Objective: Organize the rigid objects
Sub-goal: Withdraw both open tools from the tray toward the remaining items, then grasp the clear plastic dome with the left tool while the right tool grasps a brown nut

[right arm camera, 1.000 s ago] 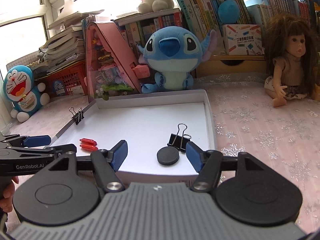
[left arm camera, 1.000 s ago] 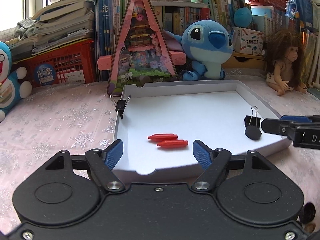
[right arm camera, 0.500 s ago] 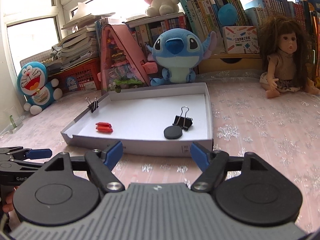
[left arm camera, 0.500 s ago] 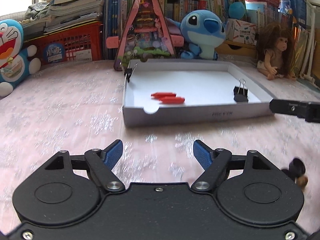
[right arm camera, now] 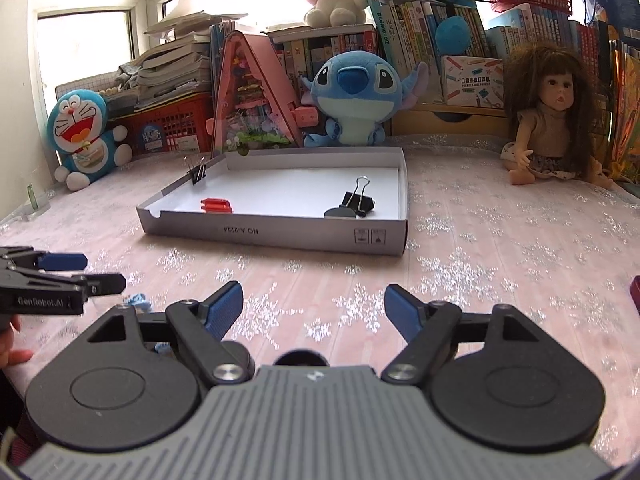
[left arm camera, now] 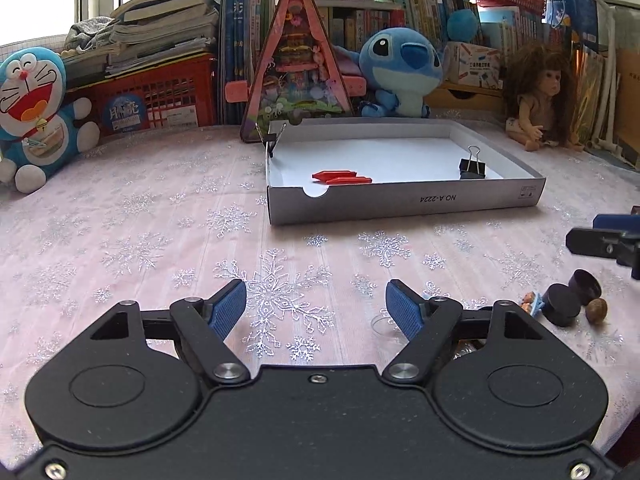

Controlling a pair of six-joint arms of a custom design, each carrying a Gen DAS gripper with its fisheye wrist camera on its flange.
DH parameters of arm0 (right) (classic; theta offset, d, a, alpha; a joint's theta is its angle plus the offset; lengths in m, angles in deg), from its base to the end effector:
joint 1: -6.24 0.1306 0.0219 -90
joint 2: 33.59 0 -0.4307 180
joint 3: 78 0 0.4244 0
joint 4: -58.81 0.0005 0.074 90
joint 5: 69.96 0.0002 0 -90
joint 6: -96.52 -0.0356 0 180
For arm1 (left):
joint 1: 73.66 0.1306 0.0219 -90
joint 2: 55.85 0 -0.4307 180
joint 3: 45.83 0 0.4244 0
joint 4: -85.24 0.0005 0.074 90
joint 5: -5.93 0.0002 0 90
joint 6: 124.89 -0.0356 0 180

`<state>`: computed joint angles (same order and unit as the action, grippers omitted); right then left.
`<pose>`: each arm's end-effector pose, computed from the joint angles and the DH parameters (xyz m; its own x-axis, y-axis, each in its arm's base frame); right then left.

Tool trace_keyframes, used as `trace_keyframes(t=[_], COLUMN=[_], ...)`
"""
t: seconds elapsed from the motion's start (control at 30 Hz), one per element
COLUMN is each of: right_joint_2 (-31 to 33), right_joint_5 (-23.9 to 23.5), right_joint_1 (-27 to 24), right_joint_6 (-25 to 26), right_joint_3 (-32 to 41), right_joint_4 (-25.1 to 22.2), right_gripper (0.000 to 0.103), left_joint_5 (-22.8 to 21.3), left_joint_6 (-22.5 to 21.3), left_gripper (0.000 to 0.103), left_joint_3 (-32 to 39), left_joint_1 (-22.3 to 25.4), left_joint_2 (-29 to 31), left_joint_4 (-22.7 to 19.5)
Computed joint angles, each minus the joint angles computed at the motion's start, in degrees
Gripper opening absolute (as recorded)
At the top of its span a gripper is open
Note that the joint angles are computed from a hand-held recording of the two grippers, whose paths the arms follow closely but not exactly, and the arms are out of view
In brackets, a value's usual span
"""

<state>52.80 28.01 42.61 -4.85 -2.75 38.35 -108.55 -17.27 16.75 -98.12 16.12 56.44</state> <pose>0.4092 0.2946 0.4210 -0.5107 -0.1336 -0.8493 -0.3993 0.9117 0.0967 0.3616 -0.1488 0.4050 -0.5607 -0.0476 -0.8266 -0.0937 0.9956 0.0063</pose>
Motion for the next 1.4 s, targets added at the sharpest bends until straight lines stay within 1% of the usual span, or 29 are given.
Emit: trace_keyframes(t=[0.2, 0.37, 0.5, 0.73, 0.87, 0.93, 0.97, 1.0, 1.03, 1.07, 1.13, 1.23, 1.27, 1.33, 1.4], right_joint_2=[-1.24, -1.71, -1.63, -2.58, -3.2, -3.46, -3.63, -3.83, -3.98, -4.1, -4.27, -4.39, -4.42, -4.44, -4.43], right_joint_5=[-0.1, 1.78, 3.03, 3.44, 4.04, 3.92, 3.91, 3.82, 3.73, 3.71, 3.47, 3.09, 2.93, 2.97, 2.71], right_joint_1=[0.72, 2.0, 2.83, 3.21, 3.72, 3.9, 4.0, 4.1, 4.18, 4.26, 4.31, 4.28, 4.3, 4.5, 4.62], right_joint_6=[-0.12, 2.43, 4.18, 2.83, 2.97, 3.08, 3.11, 3.11, 3.03, 2.78, 2.01, 0.87, 0.69, 0.84, 1.3], right_joint_3=[-1.45, -2.26, -2.71, -3.9, -4.71, -4.99, -5.2, -5.43, -5.58, -5.63, -5.77, -5.79, -5.8, -5.8, -5.74], right_joint_4=[-1.1, -1.91, -2.26, -1.77, -1.38, -1.64, -1.56, -1.42, -1.45, -1.63, -1.53, -1.42, -1.37, -1.29, -1.44], right_gripper=[0.086, 0.086, 0.086, 0.086, 0.086, 0.086, 0.086, 0.081, 0.075, 0.073, 0.059, 0.046, 0.044, 0.036, 0.032], left_joint_5=[0.32, -0.34, -0.58, -2.05, -0.39, 0.37, 0.53, 0.6, 0.71, 0.66, 0.68, 0.71, 0.81, 1.12, 1.69], left_joint_6=[-1.25, -3.92, -4.47, -5.77, -5.38, -4.92, -4.73, -4.56, -4.33, -4.07, -3.84, -3.93, -3.9, -3.86, -3.93], left_gripper=[0.075, 0.075, 0.075, 0.075, 0.069, 0.063, 0.062, 0.06, 0.055, 0.053, 0.049, 0.047, 0.046, 0.045, 0.043], left_joint_3=[-1.62, -2.83, -3.11, -3.82, -3.31, -3.33, -3.38, -3.4, -3.38, -3.42, -3.46, -3.33, -3.24, -3.08, -2.84], left_joint_1=[-1.44, -3.82, -4.85, -6.15, -5.48, -5.17, -5.03, -4.94, -4.86, -4.78, -4.6, -4.37, -4.31, -4.15, -4.01], left_joint_2=[-2.88, -4.3, -4.39, -5.04, -4.44, -4.4, -4.4, -4.42, -4.43, -4.52, -4.65, -4.68, -4.63, -4.47, -4.12], left_joint_4=[0.49, 0.63, 0.18, 1.79, 0.72, 0.39, 0.4, 0.36, 0.33, 0.34, 0.67, 1.32, 1.4, 1.4, 1.14])
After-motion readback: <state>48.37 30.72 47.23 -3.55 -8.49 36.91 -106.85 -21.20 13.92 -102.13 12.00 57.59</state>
